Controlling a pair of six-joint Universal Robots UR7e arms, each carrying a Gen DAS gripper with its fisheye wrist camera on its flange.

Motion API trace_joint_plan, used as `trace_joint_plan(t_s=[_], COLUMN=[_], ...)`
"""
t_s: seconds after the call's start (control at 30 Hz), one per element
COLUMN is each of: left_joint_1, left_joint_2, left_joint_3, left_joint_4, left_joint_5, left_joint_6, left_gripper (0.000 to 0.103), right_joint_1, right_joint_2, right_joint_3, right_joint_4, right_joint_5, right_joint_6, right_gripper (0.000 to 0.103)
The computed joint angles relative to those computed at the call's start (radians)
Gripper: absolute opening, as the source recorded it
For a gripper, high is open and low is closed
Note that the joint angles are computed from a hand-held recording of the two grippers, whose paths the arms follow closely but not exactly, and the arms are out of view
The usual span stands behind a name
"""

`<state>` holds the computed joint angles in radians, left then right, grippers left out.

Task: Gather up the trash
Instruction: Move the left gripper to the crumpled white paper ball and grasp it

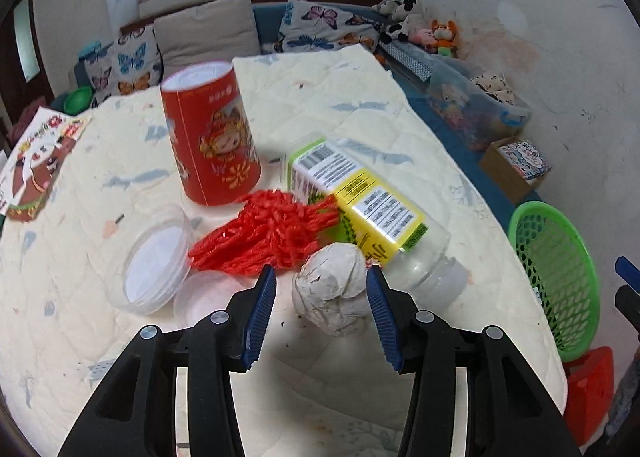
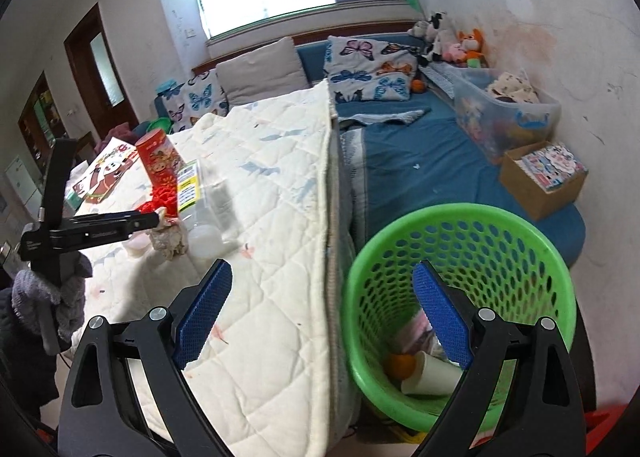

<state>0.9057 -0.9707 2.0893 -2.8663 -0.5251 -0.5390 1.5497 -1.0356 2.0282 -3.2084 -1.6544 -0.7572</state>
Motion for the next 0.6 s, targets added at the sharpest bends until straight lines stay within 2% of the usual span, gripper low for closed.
trace_joint_plan(t_s=[0.2, 0.4, 0.5, 0.6], left_joint_1=[0.022, 0.030, 0.027, 0.040], left_joint_2=[0.017, 0.021, 0.031, 0.028], left_joint_3=[-0.007, -0.003, -0.004, -0.007], left_joint_4=[-0.067, -0.122, -0.129, -0.131], left_joint_5=[-0.037, -0.082, -0.066, -0.091], left_joint_6=[0.067, 0.123, 0.152, 0.151], left_gripper=[0.053, 0.053, 0.053, 0.053], right_joint_1=[0.012, 0.015, 0.020, 0.026], right_joint_2=[0.022, 0.038, 0.048, 0.054], right_joint_3=[-0.016, -0.027, -0.035, -0.039], right_joint_4=[0.014, 0.027, 0.030, 0.037], right_joint_5=[-0.010, -0.013, -0.016, -0.016], right_joint_6=[-0.005, -0.002, -0.002, -0.004], right_gripper=[0.091, 0.091, 0.091, 0.091])
